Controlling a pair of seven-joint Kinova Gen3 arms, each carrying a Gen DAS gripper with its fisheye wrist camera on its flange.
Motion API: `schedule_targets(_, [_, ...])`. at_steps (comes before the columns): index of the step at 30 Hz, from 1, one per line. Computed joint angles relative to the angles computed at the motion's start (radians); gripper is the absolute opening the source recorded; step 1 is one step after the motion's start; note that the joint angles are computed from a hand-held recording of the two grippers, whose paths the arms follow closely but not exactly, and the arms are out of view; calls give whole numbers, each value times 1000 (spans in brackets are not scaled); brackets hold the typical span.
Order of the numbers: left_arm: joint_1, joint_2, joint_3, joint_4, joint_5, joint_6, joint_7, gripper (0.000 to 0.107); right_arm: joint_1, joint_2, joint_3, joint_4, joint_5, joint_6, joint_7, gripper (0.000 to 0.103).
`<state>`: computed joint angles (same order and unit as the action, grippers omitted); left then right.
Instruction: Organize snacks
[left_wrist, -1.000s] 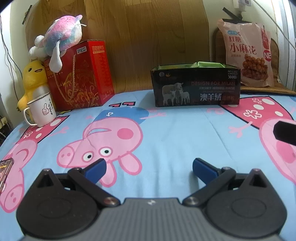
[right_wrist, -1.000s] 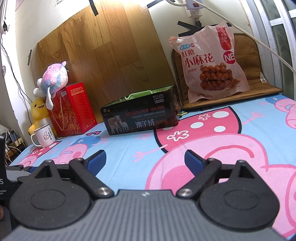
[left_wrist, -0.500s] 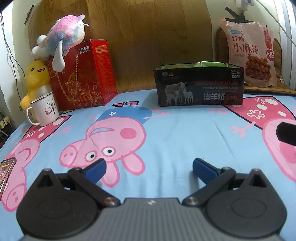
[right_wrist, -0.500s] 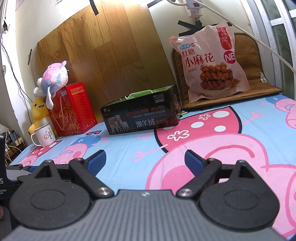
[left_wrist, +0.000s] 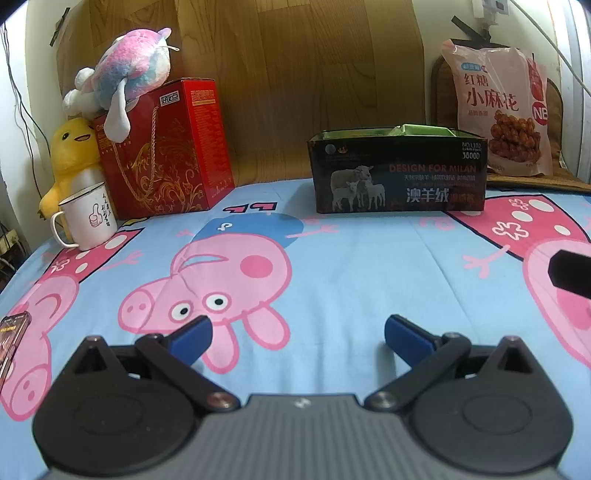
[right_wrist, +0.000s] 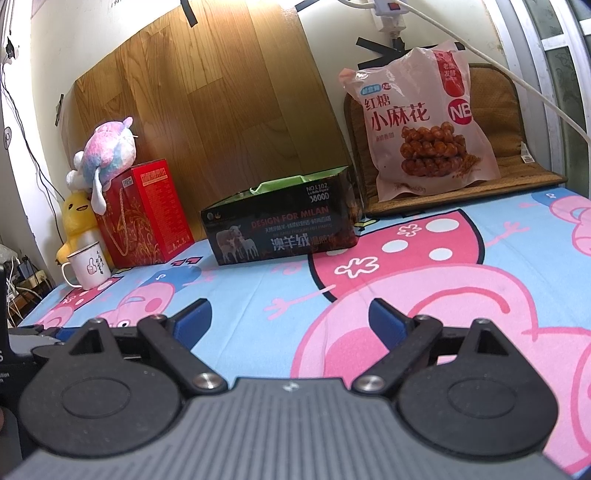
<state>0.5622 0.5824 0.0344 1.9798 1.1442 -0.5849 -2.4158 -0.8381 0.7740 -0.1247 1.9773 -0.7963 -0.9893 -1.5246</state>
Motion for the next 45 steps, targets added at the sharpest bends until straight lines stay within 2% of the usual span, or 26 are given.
schedule_targets(20, [-16, 8, 27, -24, 86, -16, -85, 103, 2, -1, -1, 4, 5, -4, -4, 94])
schedule_targets(45, [-21, 13, 40, -26, 88, -30, -100, 103, 2, -1, -1, 6, 8, -6, -7, 94])
